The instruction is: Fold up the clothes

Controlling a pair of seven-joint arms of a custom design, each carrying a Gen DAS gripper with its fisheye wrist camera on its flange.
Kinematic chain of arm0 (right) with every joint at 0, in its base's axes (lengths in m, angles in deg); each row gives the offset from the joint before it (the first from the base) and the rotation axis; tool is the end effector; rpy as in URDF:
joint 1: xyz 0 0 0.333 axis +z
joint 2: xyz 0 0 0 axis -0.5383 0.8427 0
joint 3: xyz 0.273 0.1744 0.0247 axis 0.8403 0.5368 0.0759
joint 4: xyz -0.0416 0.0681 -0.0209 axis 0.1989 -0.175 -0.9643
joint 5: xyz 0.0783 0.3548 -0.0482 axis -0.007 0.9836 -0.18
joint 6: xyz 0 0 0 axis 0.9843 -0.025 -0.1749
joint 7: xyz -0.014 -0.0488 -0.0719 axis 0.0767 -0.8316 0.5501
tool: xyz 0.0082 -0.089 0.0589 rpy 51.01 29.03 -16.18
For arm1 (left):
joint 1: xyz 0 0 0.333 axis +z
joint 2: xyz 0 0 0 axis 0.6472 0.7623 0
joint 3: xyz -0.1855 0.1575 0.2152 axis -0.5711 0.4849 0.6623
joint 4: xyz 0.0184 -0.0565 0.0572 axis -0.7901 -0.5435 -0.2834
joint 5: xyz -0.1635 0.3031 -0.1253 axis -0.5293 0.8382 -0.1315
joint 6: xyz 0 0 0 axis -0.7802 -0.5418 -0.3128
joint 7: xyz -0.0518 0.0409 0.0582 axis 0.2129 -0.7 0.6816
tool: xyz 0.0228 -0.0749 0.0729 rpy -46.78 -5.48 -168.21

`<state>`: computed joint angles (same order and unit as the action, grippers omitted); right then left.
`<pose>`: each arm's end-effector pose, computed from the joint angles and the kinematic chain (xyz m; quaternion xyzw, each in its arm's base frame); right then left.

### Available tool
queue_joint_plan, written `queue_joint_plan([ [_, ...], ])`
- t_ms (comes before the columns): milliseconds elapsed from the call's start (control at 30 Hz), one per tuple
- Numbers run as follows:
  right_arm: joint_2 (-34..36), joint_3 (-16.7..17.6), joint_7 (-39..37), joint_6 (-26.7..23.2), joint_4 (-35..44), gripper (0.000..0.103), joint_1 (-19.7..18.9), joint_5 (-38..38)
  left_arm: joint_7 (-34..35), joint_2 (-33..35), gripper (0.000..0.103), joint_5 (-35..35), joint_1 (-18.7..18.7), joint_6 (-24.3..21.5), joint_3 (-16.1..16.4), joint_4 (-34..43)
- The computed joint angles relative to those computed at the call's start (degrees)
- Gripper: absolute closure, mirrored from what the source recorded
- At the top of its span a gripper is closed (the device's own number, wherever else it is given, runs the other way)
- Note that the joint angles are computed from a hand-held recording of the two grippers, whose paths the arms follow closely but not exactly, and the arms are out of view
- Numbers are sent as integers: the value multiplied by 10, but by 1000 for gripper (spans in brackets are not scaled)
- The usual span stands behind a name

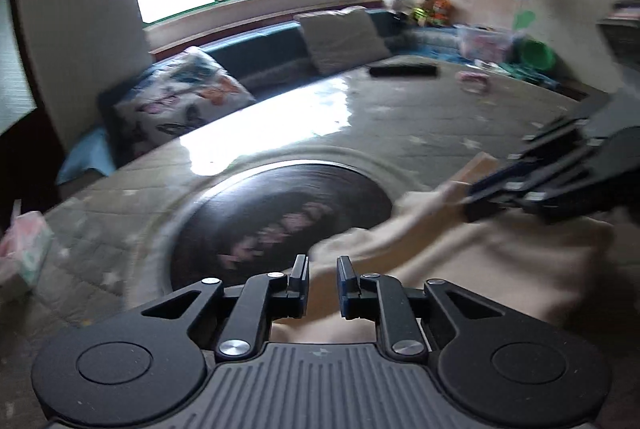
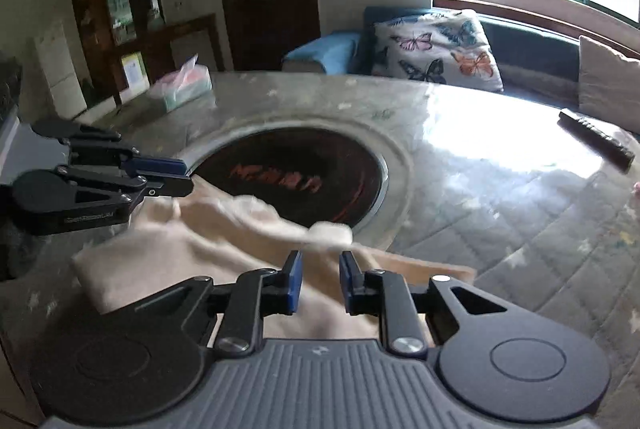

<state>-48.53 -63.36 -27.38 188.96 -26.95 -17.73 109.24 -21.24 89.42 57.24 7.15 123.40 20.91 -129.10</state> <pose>0.6868 0.2619 0.3839 -0.8122 0.4121 -0.1379 0.3891 0.6028 -0.4570 0.3904 -0.4732 0.7638 -0.3216 0.2988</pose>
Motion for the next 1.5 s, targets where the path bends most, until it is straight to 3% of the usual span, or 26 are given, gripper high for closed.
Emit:
queue_joint_plan([
  [67,18,-27,49,-9,26,85,22,-17,38,20,86,-24,8,-13,-20,27],
  [133,33,-31,71,-11,43,85,24,-23,80,45,86,-57,14,-31,-37,63],
  [233,54,-56,129,-33,73,89,37,-52,123,80,86,-103,13,-63,-46,115],
  [500,43,-18,106,14,46,89,13,-45,138,92,86,-140,1,-71,-26,128],
  [667,9,33,25,24,-1,88,-12,-19,122,89,86,-132,-9,-69,-13,127],
  [767,-16,70,-54,41,-43,87,-29,18,97,77,86,-113,-17,-63,0,109],
  [900,-48,98,-146,82,-96,87,-35,64,40,38,86,-60,-31,-31,19,49],
  [1067,-74,128,-231,94,-139,87,-51,137,-41,-12,85,25,-52,-2,33,-29],
  [1267,-80,133,-297,114,-159,87,-48,219,-126,-41,85,138,-71,-9,35,-81],
  [1500,-100,104,-323,108,-171,87,-39,300,-216,-62,83,200,-50,-22,12,-107],
])
